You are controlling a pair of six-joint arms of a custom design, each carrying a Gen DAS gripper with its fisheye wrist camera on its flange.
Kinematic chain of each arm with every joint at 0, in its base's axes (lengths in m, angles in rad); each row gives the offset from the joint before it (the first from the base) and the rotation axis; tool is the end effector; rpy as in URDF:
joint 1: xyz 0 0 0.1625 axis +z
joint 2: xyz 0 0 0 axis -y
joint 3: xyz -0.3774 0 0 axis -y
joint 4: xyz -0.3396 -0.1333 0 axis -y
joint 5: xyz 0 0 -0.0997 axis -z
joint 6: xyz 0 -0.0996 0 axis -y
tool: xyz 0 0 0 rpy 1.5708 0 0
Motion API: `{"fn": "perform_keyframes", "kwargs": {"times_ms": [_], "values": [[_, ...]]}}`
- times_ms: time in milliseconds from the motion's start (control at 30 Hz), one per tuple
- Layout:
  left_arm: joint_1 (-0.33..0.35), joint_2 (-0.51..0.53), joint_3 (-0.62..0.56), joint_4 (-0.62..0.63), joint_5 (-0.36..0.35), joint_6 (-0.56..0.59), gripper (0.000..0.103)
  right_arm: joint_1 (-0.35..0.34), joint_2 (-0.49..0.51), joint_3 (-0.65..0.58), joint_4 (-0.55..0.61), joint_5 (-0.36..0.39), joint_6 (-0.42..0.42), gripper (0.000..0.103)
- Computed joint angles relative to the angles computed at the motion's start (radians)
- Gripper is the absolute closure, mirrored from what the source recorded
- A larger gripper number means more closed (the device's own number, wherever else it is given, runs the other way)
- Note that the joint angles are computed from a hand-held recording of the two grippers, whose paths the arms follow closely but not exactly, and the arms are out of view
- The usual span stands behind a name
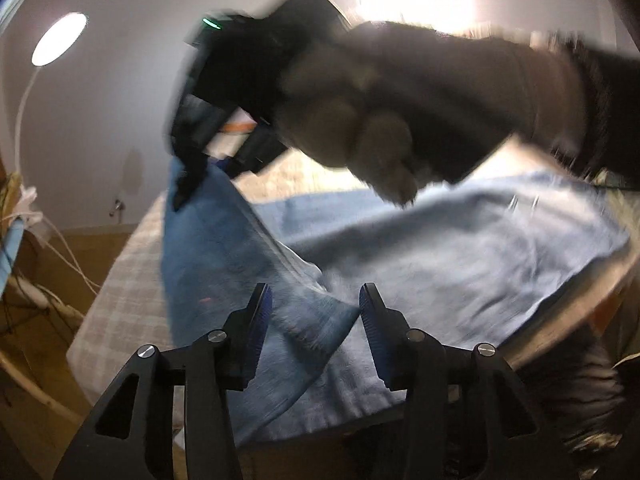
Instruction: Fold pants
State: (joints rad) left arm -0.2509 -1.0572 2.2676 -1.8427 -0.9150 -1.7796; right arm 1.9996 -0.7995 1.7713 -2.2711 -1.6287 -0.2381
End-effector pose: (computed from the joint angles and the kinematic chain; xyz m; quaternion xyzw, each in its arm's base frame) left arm -0.3392 -0.1134 0.0463 0.1634 0.8411 -0.3772 0.3514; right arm 0.3338 -0.4235 0.0301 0.3279 -0.9346 -0.1319 0.0414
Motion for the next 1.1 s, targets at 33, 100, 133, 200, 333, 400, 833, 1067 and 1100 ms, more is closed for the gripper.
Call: {"fn": "perform_keyframes", "kwargs": {"times_ms": [33,100,133,200,333,400,833,1067,1100], "values": [[0.024,0.015,0.0,-0.029,-0.011,0.039,0.058,-0.002,0.002,0.002,-0.001,0.003,-0.002,0.095],[0.069,0.057,-0.025,-0.024,-0.032,0.098,0.058,-0.007,0.007,0.004,-0.002,0.009,-0.002,0.095],[0.082,0.067,-0.034,-0.011,-0.036,0.109,0.058,-0.009,0.009,0.005,-0.002,0.012,-0.001,0.095],[0.099,0.059,-0.025,-0.014,-0.035,0.096,0.058,-0.018,0.017,0.0,0.004,0.021,-0.002,0.095],[0.118,0.023,0.025,-0.072,-0.015,0.078,0.057,-0.041,0.035,-0.009,0.015,0.036,-0.001,0.095],[0.111,0.001,0.066,-0.114,0.005,0.067,0.061,-0.048,0.051,-0.016,0.014,0.036,-0.001,0.095],[-0.062,-0.282,0.187,-0.009,0.061,-0.242,0.091,-0.023,0.025,-0.006,-0.003,0.035,-0.015,0.096],[-0.053,-0.266,0.156,-0.1,0.155,-0.173,0.091,-0.006,-0.133,0.059,0.0,0.041,-0.031,0.097],[-0.036,-0.233,0.148,-0.155,0.173,-0.128,0.091,-0.005,-0.153,0.065,0.001,0.037,-0.032,0.097]]}}
